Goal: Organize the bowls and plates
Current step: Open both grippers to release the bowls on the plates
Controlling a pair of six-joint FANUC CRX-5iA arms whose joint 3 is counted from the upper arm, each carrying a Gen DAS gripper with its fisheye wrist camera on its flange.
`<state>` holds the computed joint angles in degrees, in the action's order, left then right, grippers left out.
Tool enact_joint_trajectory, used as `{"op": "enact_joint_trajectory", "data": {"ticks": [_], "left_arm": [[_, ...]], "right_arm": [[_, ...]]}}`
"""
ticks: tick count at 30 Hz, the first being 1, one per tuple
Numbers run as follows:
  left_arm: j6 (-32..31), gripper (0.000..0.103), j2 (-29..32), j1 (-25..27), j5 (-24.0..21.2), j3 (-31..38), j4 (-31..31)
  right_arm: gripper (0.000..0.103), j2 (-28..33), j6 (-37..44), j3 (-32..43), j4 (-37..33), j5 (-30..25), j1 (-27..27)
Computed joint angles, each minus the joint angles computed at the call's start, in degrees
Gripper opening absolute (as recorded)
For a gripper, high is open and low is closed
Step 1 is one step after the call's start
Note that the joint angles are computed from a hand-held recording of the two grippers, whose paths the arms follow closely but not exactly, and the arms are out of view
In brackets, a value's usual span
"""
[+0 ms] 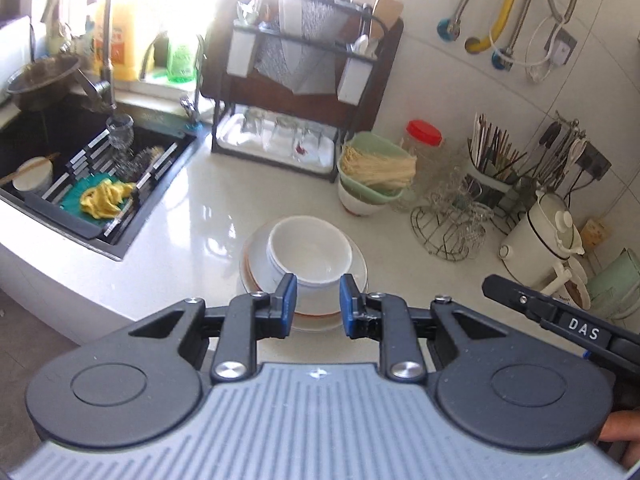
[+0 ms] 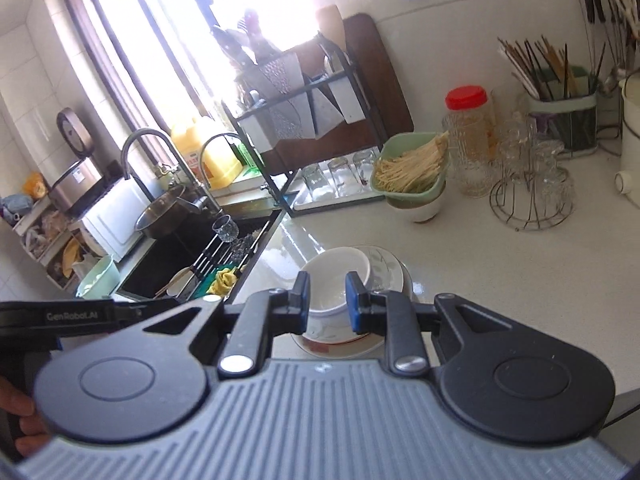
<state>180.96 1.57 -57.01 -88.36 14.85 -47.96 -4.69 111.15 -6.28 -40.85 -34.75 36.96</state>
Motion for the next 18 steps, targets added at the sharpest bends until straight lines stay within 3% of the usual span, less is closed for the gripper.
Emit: {"op": "enact_joint_trajectory", "data": {"ticks": [2,8,18], "left_arm": [[0.7,0.026,1.0,-2.2,-2.7,1.7,-1.0],[1.8,0.030,1.6,-5.9,-4.1,2.3,-2.9],[-0.2,0.031,-0.2,-4.7,0.7,-0.9,-0.2]], "right_arm": [[0.023,-2.6,0.4,-2.3,1.3,2.1,0.9],[0.023,-8.0,-3.2,-8.1,6.0,7.8,3.3],[0.023,-14.4,-36.5,-23.8,38.9,21.8,12.8]]}}
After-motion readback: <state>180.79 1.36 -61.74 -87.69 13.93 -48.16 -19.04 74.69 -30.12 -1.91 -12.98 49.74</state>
